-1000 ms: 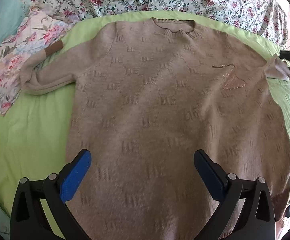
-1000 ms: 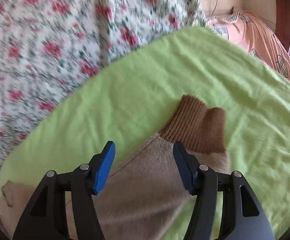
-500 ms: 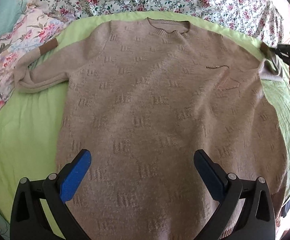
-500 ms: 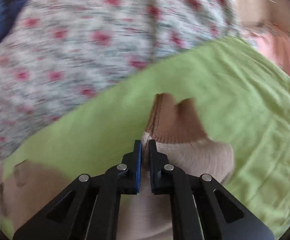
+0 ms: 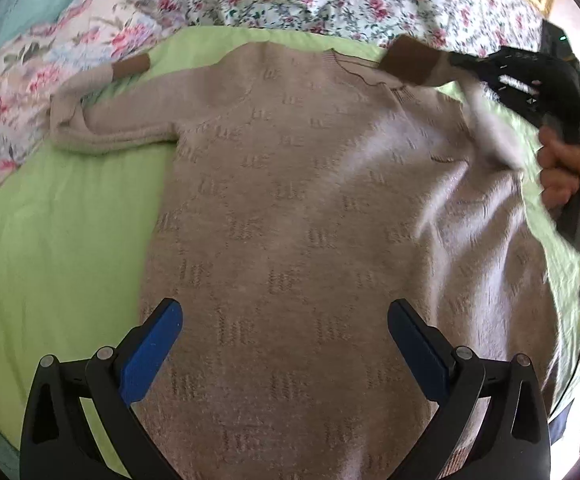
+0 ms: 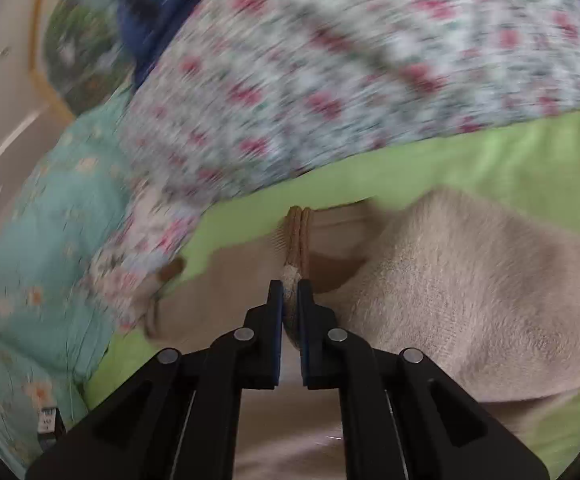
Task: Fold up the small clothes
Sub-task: 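Fold the held sleeve across the sweater body and open the right tool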
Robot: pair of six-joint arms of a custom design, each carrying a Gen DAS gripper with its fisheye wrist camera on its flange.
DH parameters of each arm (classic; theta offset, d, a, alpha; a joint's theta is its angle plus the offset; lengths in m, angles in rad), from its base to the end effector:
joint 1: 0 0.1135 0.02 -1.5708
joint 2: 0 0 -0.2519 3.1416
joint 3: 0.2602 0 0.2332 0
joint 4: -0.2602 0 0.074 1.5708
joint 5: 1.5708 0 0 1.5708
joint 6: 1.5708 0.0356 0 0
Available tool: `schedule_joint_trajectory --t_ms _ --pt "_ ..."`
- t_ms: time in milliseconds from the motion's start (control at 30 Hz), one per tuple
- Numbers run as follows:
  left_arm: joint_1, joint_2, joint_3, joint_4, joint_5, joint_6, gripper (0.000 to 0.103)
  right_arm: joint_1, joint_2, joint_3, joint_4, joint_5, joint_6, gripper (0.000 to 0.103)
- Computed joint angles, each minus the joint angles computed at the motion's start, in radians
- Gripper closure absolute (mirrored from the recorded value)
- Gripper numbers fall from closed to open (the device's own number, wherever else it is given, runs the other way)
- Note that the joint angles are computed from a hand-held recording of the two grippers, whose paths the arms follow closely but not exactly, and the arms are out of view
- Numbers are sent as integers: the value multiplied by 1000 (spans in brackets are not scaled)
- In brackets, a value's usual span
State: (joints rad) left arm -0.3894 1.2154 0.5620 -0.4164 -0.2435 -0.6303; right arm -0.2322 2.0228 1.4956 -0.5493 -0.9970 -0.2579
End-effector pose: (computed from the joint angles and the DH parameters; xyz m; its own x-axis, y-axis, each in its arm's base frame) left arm 0.1882 -0.0679 0.1651 -0.8095 -0.2861 -0.5126 -0.2671 0.9571 -0.1122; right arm 0.3954 -0.0628 0.1964 -0.7613 0.0378 -0.6473 -0.4726 0.6511 0.5939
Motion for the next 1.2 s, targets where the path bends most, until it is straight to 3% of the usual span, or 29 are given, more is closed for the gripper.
schedule_joint_trajectory --t_ms 233,367,467,600,700,833,867,933,967,1000,1067,1133,1200 --pt "251 10 -33 170 226 131 0 199 63 -97 147 -3 111 95" --pt "399 180 47 300 425 195 0 250 95 -102 135 29 89 88" --pt "450 359 169 357 558 212 0 229 75 -126 90 18 42 64" --pt "480 591 367 373 685 206 0 148 -13 -213 68 6 -33 61" --pt "479 775 563 286 687 232 1 37 -70 -292 52 -11 -86 61" --pt "442 834 645 288 633 299 4 -132 -105 -349 -36 -50 -198 61" --pt "428 841 655 306 620 312 17 -177 -109 -358 -61 -62 -228 61" --pt "403 849 679 292 573 340 64 -232 -114 -363 -74 -69 -244 61" --pt "389 851 703 255 553 361 96 -258 -114 -361 -68 -69 -236 61" --pt "375 826 694 257 511 365 96 -275 -113 -358 -60 -70 -228 61" --pt "362 699 576 366 362 356 96 -323 -105 -334 -25 -57 -181 61" --pt "403 637 510 426 353 330 96 -352 -92 -302 13 -24 -127 60" --pt "438 655 513 419 305 314 97 -372 -56 -255 62 38 -63 59"
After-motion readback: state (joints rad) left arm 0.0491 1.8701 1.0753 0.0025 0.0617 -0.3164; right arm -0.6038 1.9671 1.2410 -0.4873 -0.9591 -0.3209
